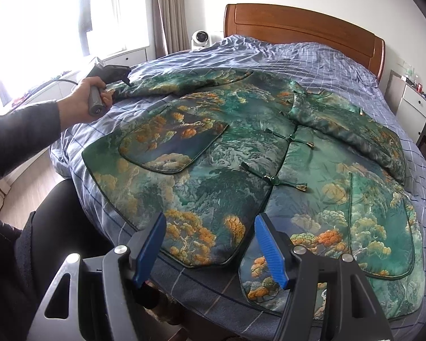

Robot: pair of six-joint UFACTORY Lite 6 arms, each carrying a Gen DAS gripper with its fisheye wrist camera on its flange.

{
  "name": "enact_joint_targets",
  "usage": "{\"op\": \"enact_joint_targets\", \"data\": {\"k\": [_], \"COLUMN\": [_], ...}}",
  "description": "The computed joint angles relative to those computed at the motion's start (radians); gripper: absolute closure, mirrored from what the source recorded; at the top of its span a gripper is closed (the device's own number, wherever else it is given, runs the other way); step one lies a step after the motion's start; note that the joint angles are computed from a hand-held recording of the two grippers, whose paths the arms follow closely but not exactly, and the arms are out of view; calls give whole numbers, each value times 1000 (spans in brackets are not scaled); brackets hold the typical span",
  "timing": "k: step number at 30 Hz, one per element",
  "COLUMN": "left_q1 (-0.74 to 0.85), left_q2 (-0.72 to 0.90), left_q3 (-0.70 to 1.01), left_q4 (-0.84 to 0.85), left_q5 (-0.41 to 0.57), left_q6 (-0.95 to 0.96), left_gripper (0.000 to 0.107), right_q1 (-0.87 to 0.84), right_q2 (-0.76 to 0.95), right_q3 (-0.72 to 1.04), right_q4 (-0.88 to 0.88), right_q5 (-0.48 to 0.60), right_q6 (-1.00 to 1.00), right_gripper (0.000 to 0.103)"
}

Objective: Fold large clothes

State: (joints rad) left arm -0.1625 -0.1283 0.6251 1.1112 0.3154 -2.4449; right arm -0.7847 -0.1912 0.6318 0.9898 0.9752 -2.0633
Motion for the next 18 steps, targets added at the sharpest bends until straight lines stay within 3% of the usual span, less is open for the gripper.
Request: {"op": "enact_joint_targets", "data": {"k": [3, 5, 7, 9, 10, 14, 18], "left_q1": [25, 22, 32, 21, 12, -131, -359], "left_q2": [14, 29, 68, 85, 89, 114, 239], "left_q3": [17, 40, 81, 106, 120, 258, 547], "left_q4": [16, 47, 18, -15, -33, -102, -72], "left_q5": [9, 27, 20, 40, 53, 285, 599], "left_q6": [-6, 3, 101, 184, 230, 436, 660], "left_gripper": [13, 34, 67, 89, 94, 97, 97], "right_q1": [-5, -7, -3, 1, 4, 13, 18], "right_q2": [-14, -17, -14, -11, -11, -14, -15], "right_q3": [-8, -10, -10, -8, -9, -15, -22], "right_q4": [2, 2, 1, -3, -5, -6, -3], "right_q5": [7, 7, 0, -3, -5, -8, -8], "right_q6": [-10, -8, -2, 2, 3, 1, -3], "right_gripper": [37, 37, 37, 37, 37, 37, 37]}}
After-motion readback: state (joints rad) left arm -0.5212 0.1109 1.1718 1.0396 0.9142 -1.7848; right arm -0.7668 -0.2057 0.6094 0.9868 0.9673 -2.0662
